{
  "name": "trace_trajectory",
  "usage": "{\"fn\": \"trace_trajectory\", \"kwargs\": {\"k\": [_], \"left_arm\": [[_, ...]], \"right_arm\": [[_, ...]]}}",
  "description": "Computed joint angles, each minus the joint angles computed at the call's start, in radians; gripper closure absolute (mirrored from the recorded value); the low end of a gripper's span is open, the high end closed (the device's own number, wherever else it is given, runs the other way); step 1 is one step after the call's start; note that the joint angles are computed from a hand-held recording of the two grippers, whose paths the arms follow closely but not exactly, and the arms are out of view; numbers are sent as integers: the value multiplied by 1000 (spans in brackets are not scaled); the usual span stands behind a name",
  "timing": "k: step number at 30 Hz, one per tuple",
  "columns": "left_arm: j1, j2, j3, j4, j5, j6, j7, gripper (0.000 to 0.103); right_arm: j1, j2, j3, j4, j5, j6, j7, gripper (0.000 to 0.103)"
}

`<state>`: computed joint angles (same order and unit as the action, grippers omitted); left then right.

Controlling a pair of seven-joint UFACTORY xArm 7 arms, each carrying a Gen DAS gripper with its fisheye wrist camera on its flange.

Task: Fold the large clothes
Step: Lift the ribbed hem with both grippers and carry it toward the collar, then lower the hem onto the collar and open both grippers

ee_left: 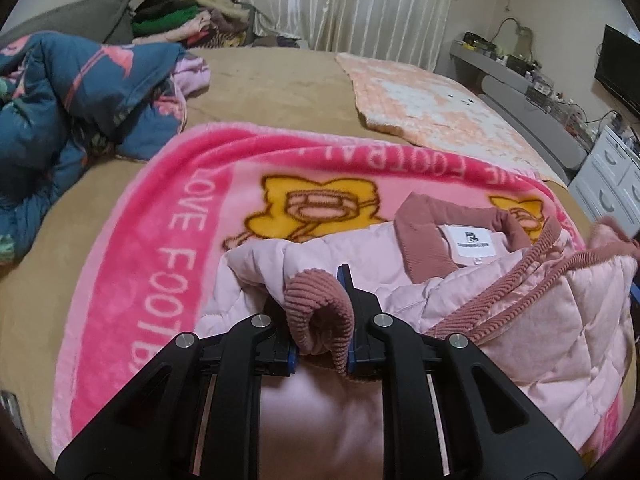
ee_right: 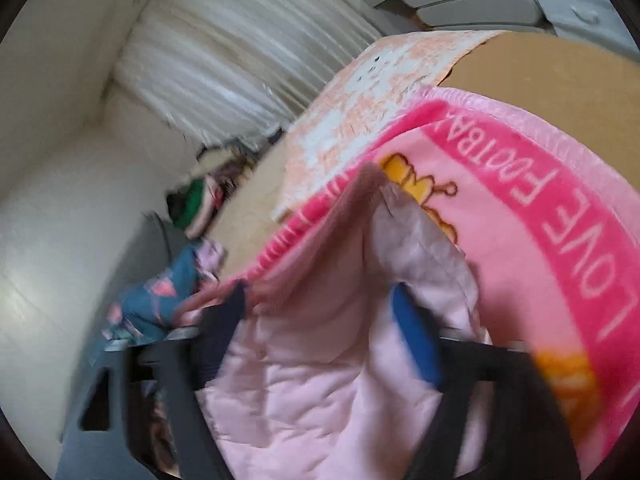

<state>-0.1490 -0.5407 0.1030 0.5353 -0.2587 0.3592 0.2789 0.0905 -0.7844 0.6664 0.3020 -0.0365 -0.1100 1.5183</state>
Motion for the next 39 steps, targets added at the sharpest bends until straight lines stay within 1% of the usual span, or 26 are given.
{"fn": "trace_trajectory", "kwargs": {"k": [3, 5, 6, 7, 8, 9, 10, 11, 12, 13, 14, 17, 19, 20, 21, 22, 23, 24, 25, 26, 28, 30, 33, 36, 38, 39], "left_arm": [[-27, 25, 31, 8, -40, -12, 15, 92], [-45, 29, 45, 16, -72, -10, 29, 90], [-51, 24, 50, 19, -87, -5, 32, 88], [-60, 16, 58, 25, -104, 7, 38, 82], [-71, 4, 69, 29, -126, 17, 46, 71], [-85, -16, 82, 32, -154, 30, 54, 64], [-84, -36, 79, 33, -165, 32, 52, 40], [-66, -54, 57, 30, -158, 21, 34, 24], [-30, -78, 17, 23, -129, 7, 3, 22], [-18, -109, 1, 16, -108, 7, -9, 22], [-26, -139, 4, 10, -97, 22, -7, 21], [-46, -270, -19, -60, -36, 114, 21, 20], [-70, -312, -31, -108, -11, 163, 39, 20], [-81, -314, -51, -138, 2, 182, 39, 20], [-86, -301, -64, -154, 10, 179, 33, 20], [-82, -260, -92, -167, 22, 155, 14, 20], [-71, -207, -120, -171, 36, 111, -15, 18], [-67, -168, -129, -167, 48, 80, -34, 15], [-49, -108, -152, -149, 65, 40, -69, 8], [-37, -38, -162, -117, 76, 7, -105, 8], [-39, 51, -151, -61, 81, -6, -145, 8], [-26, 115, -154, -21, 101, -36, -180, 8], [-34, 206, -122, 39, 97, -63, -179, 8], [-31, 259, -118, 68, 89, -83, -190, 8], [-35, 262, -117, 71, 80, -90, -189, 8], [-48, 245, -103, 62, 59, -91, -170, 8]], "right_arm": [[31, -104, 51, 51, -55, 211, -25, 21], [67, -101, 100, 137, -128, 399, -68, 20], [67, -78, 144, 185, -165, 471, -82, 20], [64, -38, 189, 231, -202, 519, -101, 20], [51, 13, 235, 278, -236, 567, -116, 20], [19, 89, 288, 339, -271, 633, -140, 20], [-12, 163, 330, 386, -298, 686, -159, 20], [-52, 232, 369, 424, -325, 720, -162, 19], [-93, 290, 403, 451, -351, 739, -153, 18], [-142, 334, 437, 469, -385, 743, -127, 17], [-172, 359, 451, 475, -412, 735, -102, 14], [-244, 457, 442, 481, -477, 659, -38, 11], [-287, 523, 460, 506, -542, 658, -2, 9], [-300, 552, 464, 520, -573, 667, 11, 8], [-306, 579, 464, 533, -599, 677, 22, 8], [-314, 615, 464, 549, -625, 685, 35, 8], [-311, 641, 454, 563, -634, 692, 40, 7], [-297, 652, 441, 577, -628, 706, 35, 7], [-290, 675, 432, 591, -636, 719, 32, 7], [-283, 697, 423, 604, -648, 733, 32, 6], [-269, 735, 403, 626, -676, 753, 40, 6], [-253, 762, 377, 637, -702, 759, 63, 5], [-218, 791, 344, 654, -739, 781, 104, 4], [-185, 819, 302, 666, -773, 794, 131, 4], [-165, 805, 277, 660, -750, 796, 115, 4], [-154, 792, 265, 656, -742, 792, 112, 4]]}}
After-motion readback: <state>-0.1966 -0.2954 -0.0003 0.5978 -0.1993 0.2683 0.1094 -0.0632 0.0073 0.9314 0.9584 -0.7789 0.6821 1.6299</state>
